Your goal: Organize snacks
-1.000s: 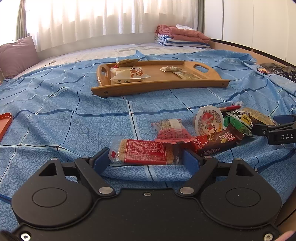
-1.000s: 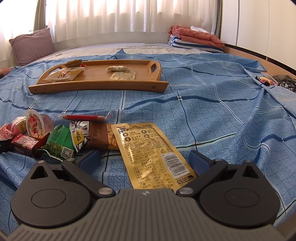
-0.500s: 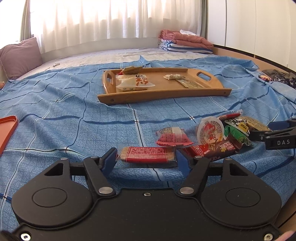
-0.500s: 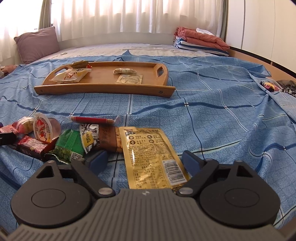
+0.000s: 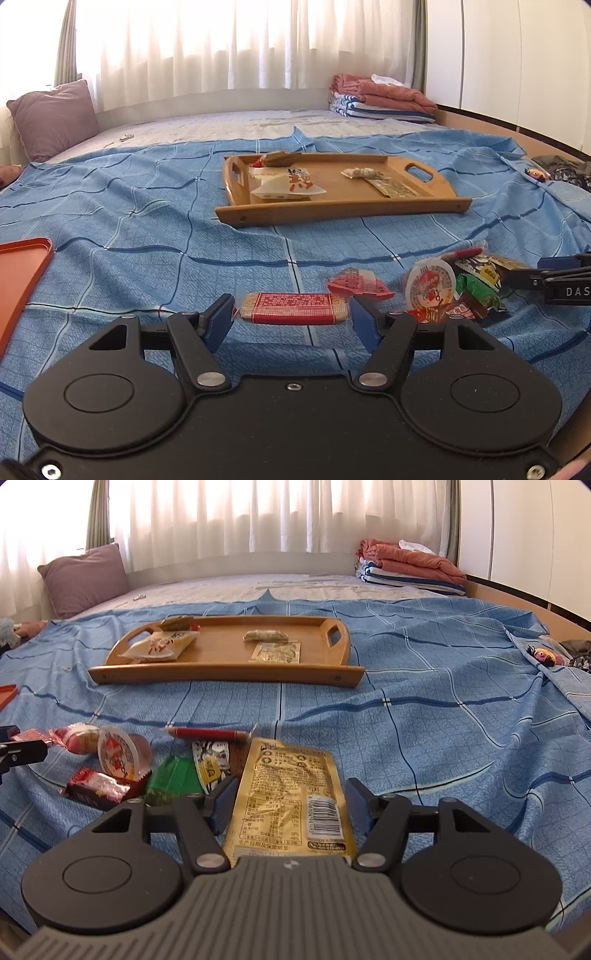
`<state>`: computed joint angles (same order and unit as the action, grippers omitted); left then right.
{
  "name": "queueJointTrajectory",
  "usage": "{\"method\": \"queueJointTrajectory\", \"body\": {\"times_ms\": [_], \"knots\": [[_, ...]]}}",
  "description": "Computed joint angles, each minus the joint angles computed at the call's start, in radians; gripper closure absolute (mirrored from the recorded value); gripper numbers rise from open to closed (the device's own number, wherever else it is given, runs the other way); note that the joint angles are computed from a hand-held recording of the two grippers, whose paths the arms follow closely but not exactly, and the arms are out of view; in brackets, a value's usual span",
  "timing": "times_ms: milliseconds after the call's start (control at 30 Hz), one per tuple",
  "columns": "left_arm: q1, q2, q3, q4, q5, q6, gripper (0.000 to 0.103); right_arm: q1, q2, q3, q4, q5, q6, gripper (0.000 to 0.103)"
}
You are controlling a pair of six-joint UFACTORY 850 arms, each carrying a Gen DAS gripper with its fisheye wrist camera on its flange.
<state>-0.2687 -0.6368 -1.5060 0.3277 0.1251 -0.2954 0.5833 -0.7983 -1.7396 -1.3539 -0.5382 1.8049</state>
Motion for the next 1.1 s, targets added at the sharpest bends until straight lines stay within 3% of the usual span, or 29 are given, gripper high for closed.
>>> {"method": "queueJointTrajectory", "body": {"times_ms": [267,333,433,533,667,733,833,1100], "knots": [[0.008,0.0,-0.012,-0.135,0.008,0.106,0.037,0.0,0.002,-0.013,0.025,0.009,-0.023,0.037],[0.009,-0.001,-0.014,-0.138,0.007,0.108,0.037,0.003,-0.004,-0.015,0.028,0.003,-0.028,0.027],[0.009,-0.002,-0.015,-0.13,0.003,0.1,0.037,0.014,-0.025,-0.025,-0.017,-0.08,0.022,0.02],[0.01,-0.002,-0.013,-0.119,0.001,0.089,0.037,0.003,-0.022,-0.017,-0.029,-0.056,0.057,0.015],[0.01,-0.005,-0.013,-0.125,-0.004,0.09,0.037,-0.009,-0.044,-0.048,0.035,-0.035,-0.021,0.015],[0.009,-0.005,-0.013,-0.121,-0.008,0.08,0.037,-0.022,-0.046,-0.055,0.084,0.001,-0.035,0.019],[0.008,-0.005,-0.012,-0.107,-0.013,0.064,0.037,-0.035,-0.044,-0.052,0.121,0.049,-0.011,0.036],[0.009,-0.013,-0.035,-0.058,-0.014,0.005,0.037,-0.023,-0.046,-0.068,0.086,0.016,0.013,0.037]]}}
